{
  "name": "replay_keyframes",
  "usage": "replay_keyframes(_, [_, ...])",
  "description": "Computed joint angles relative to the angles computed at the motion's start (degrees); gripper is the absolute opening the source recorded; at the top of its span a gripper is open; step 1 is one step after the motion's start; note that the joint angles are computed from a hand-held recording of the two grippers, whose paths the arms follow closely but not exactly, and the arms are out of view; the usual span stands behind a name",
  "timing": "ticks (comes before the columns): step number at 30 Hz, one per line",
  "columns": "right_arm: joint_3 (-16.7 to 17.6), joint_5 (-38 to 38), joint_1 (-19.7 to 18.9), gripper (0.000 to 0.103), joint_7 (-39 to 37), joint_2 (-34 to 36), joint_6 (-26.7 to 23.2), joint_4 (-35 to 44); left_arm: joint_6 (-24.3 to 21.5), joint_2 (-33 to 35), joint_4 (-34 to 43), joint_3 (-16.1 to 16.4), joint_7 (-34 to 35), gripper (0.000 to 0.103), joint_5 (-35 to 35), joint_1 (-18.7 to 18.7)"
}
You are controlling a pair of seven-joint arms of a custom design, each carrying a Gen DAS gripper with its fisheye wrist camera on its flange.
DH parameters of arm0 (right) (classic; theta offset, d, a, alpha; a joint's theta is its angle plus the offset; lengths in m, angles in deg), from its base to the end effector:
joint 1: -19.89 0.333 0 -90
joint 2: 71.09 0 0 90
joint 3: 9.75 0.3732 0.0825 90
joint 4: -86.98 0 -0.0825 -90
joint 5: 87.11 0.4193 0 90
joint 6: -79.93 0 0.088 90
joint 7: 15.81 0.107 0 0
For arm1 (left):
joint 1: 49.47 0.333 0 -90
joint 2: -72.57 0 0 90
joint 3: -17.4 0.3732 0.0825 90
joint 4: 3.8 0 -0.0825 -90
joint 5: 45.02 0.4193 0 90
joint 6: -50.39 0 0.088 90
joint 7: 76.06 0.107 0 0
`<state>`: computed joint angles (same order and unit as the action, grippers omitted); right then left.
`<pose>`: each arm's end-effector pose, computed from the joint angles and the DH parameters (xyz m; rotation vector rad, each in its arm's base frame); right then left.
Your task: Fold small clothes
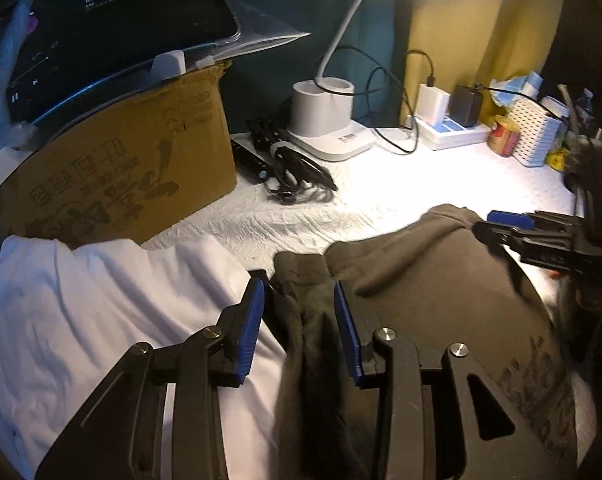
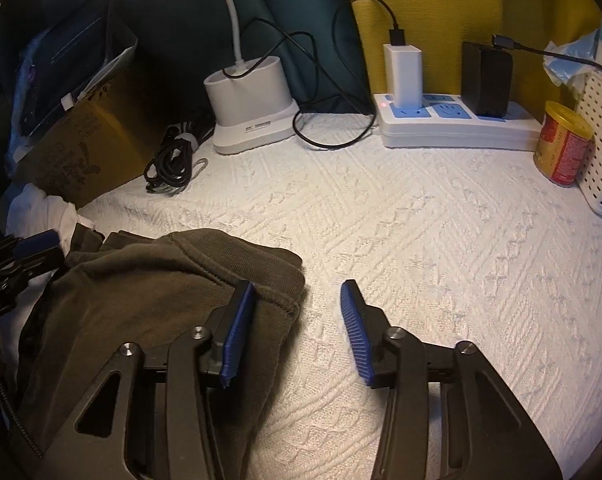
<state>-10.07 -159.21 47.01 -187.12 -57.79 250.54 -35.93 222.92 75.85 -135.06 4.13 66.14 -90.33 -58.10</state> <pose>0.5184 0.3360 0.3597 -1.6960 1.7971 -0.4722 0.5583 -0.1668 0.4201 -1.3177 2.3141 -0.8598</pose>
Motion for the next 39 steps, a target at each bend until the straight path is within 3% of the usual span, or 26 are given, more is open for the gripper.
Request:
replay_keyframes(8, [1.1,1.2,0.2,0.051,0.2,-1.7,-2.8,-1.6,-4.1,-3.8,-4.1,0.9,1.6,0.038,-1.6,-1.5])
replay_keyframes(17, [3.3,2.0,0.3,0.051,1.1,-4.8,-5.9,-4.7,-3.5,-5.3,-8.1,2.2,-4.3,0.038,5.0,-2.7])
replay_keyframes(21, [4.4,2.1,0.3,0.051,1.8,-6.3,-7.1,-6.3,-4.4,-5.7,-8.4,2.9,-0.6,0.038,-0.2,-3.0])
replay_keyframes(35, [8.6,-0.2,0.9,0.051,7.6,-11.0,-9.6,-11.8,1.1,-7.6,-11.7,3.4,2.5,0.038,-4.7,-5.2])
replay_keyframes(39, [9.6,-0.4,1.7,0.051,7.9,-11.3,-9.3,-12.6,-1.1,-9.4,-12.3,4.7,3.2,0.038,-7.6,-5.8])
